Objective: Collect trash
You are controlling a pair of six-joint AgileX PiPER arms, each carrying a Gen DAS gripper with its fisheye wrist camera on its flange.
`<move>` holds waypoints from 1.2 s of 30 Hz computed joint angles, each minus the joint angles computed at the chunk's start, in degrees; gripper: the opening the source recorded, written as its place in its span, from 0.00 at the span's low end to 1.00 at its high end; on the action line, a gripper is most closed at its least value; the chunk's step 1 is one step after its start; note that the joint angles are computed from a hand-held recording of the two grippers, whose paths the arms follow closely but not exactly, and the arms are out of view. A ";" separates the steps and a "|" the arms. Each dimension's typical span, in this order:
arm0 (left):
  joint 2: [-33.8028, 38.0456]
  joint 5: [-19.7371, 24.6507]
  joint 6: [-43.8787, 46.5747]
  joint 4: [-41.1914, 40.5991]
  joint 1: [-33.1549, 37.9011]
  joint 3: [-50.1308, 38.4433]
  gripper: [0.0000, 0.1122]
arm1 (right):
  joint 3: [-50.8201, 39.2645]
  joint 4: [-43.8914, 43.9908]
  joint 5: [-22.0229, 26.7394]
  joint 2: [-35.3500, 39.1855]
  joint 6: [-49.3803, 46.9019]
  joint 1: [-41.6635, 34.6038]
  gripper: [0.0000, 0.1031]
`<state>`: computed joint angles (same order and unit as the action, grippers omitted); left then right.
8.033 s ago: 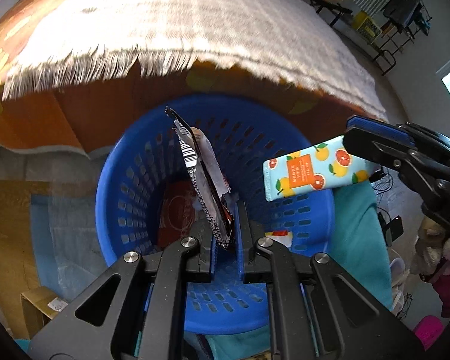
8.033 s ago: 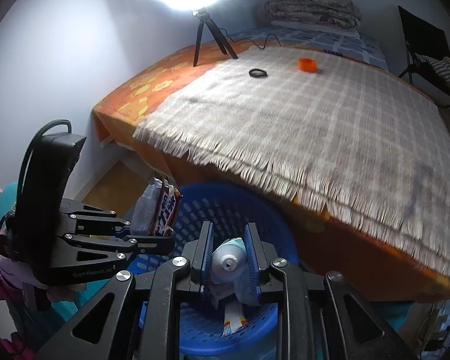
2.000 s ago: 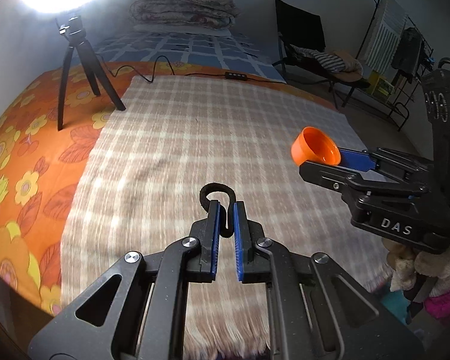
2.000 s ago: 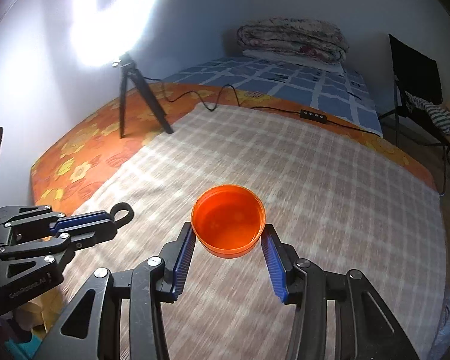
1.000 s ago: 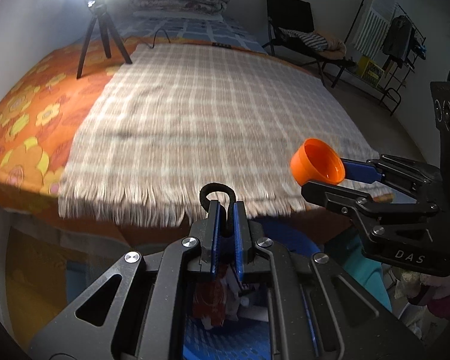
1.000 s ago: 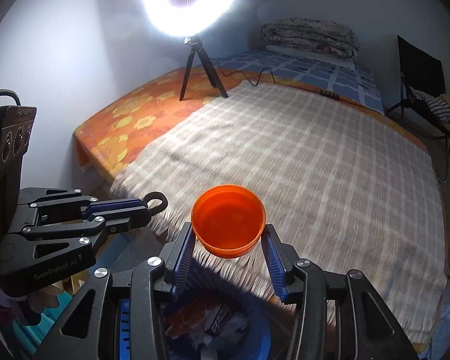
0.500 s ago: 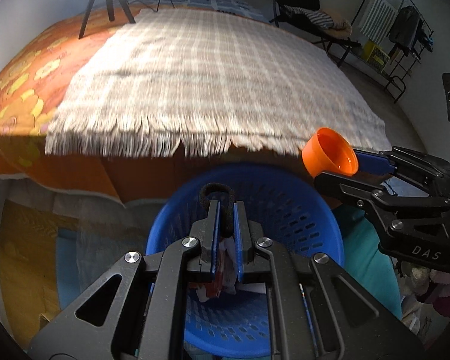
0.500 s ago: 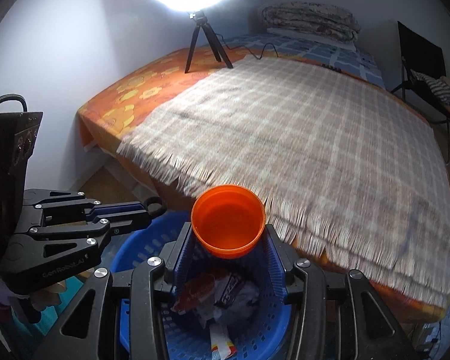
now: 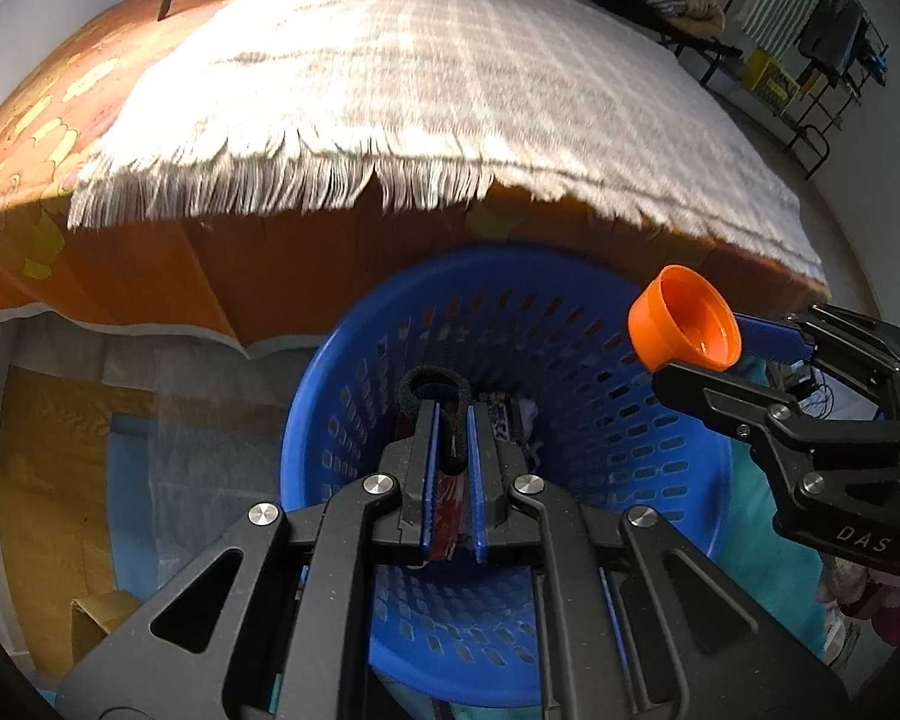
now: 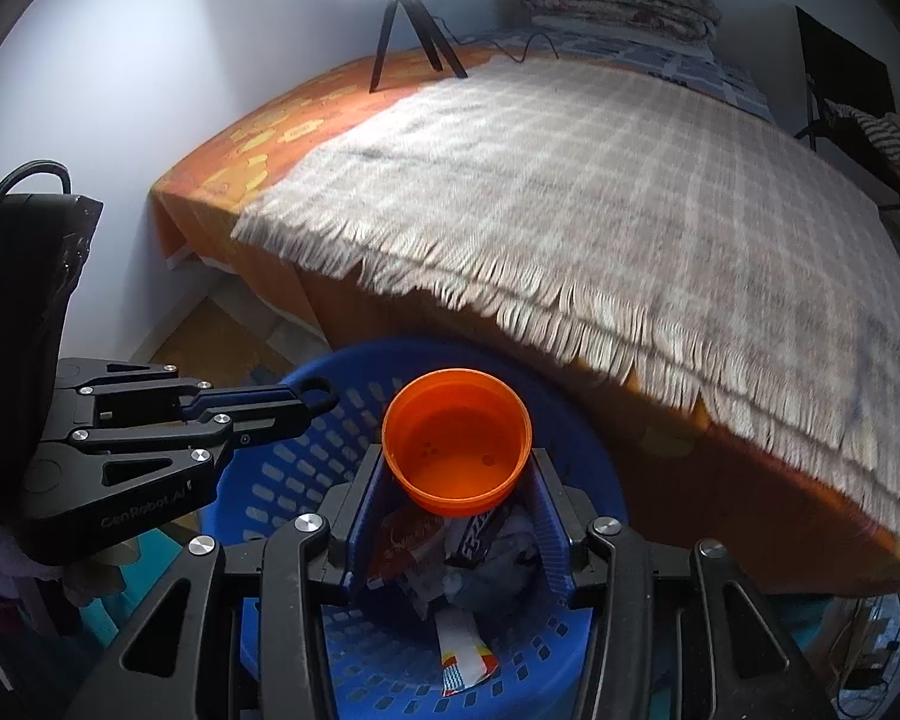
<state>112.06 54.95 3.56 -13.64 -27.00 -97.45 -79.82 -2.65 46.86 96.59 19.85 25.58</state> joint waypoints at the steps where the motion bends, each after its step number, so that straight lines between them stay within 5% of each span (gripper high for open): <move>1: 0.17 0.09 -0.04 0.18 -0.08 0.08 0.06 | 0.46 0.08 -0.20 0.02 0.12 -0.01 0.46; 12: 1.87 1.42 -1.03 1.69 -0.49 -0.42 0.06 | 4.90 0.63 -2.22 0.74 1.03 -0.23 0.46; 17: 1.87 0.95 -2.41 3.08 -0.88 0.06 0.37 | 5.93 1.22 -2.33 1.62 0.76 -0.80 0.47; 36: 1.93 0.69 -4.37 4.67 -0.78 0.02 0.55 | 8.53 0.52 -2.62 1.04 3.24 -1.74 0.83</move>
